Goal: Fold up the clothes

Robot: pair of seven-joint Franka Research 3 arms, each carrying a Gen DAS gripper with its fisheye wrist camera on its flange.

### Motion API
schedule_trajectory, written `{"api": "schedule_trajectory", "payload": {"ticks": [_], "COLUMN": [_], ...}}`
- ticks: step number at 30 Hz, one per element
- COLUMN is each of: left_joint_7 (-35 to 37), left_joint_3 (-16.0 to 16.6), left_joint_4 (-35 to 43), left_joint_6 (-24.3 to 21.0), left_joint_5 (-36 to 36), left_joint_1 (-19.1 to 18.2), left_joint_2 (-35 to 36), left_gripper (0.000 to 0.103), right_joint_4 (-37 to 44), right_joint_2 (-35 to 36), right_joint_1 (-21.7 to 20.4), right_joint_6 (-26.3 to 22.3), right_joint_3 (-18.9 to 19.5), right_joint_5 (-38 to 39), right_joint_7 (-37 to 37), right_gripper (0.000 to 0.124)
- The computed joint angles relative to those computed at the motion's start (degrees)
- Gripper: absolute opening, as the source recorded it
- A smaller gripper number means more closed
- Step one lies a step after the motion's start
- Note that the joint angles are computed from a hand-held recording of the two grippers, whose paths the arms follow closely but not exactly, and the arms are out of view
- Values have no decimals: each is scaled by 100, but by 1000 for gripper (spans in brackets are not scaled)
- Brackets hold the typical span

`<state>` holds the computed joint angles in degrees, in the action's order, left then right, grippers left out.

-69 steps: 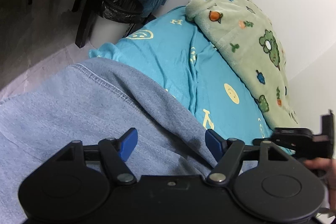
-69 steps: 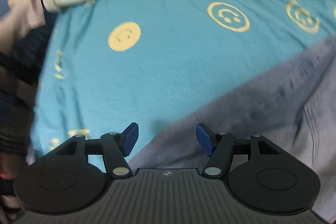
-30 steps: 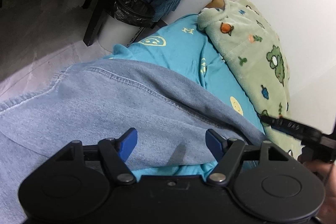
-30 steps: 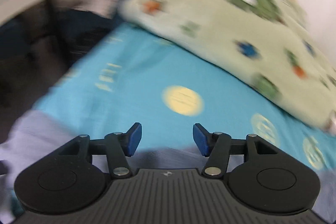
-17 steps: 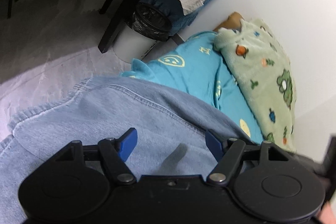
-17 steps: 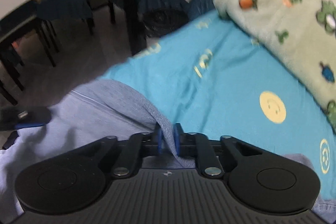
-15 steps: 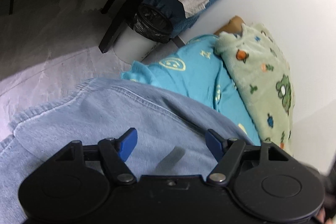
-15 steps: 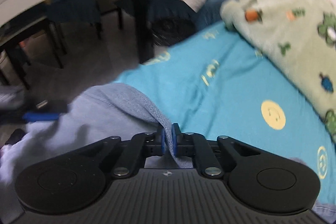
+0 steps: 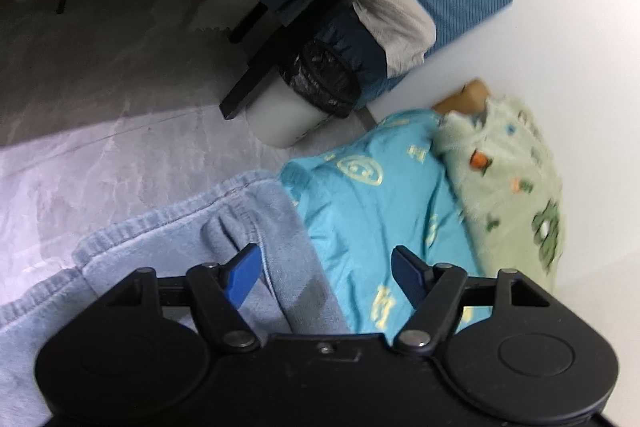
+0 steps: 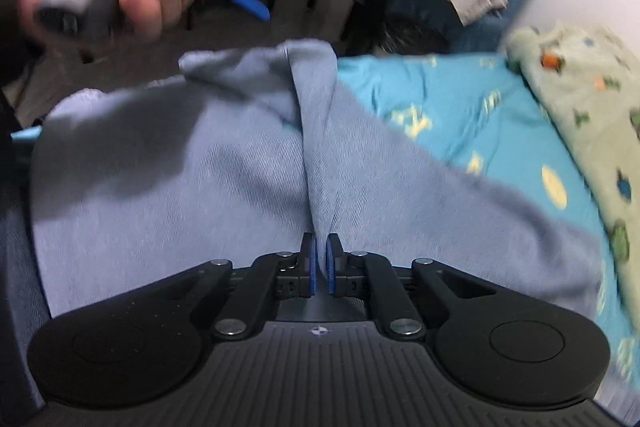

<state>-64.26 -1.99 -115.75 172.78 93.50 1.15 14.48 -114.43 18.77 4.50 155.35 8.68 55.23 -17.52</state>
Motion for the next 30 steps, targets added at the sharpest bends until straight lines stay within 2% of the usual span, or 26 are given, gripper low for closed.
{"api": "schedule_trajectory", "payload": {"ticks": [1, 3, 5, 8, 11, 16, 19, 23, 26, 30], "left_joint_7": [378, 654, 952, 1797, 2674, 3544, 4383, 5818, 6335, 6367], "left_joint_3": [-22, 7, 47, 79, 83, 243, 207, -14, 24, 360], "left_joint_4": [-32, -1, 56, 160, 288, 531, 704, 1048, 1144, 1113], "left_joint_6": [-19, 30, 39, 18, -101, -459, -637, -1211, -1397, -1312], "left_joint_5": [-315, -532, -702, -1262, -1942, -2496, -3038, -4009, -4388, -4468], "left_joint_1": [3, -44, -116, -220, -300, -560, -591, -553, -637, -926], "left_joint_2": [14, 93, 177, 343, 549, 798, 973, 1250, 1342, 1359], "left_gripper": [69, 69, 69, 69, 68, 67, 67, 67, 65, 59], "right_joint_4": [-63, -104, -79, -63, -129, -64, -10, -40, -68, -29], "right_joint_2": [2, 31, 57, 111, 113, 186, 225, 197, 193, 224], "right_joint_1": [-22, -105, -209, -236, -195, -146, -135, -110, -115, -124], "right_joint_6": [56, 118, -4, -173, -169, -217, -279, -234, -154, -201], "right_joint_3": [27, 104, 131, 41, -3, -41, -70, -68, -28, -38], "right_joint_5": [138, 559, 1013, 1318, 1469, 1556, 1463, 1352, 1409, 1395], "right_joint_7": [-1, -58, -40, 190, 218, 231, 386, 458, 298, 367], "right_gripper": [9, 9, 9, 9, 9, 10, 10, 12, 13, 13]}}
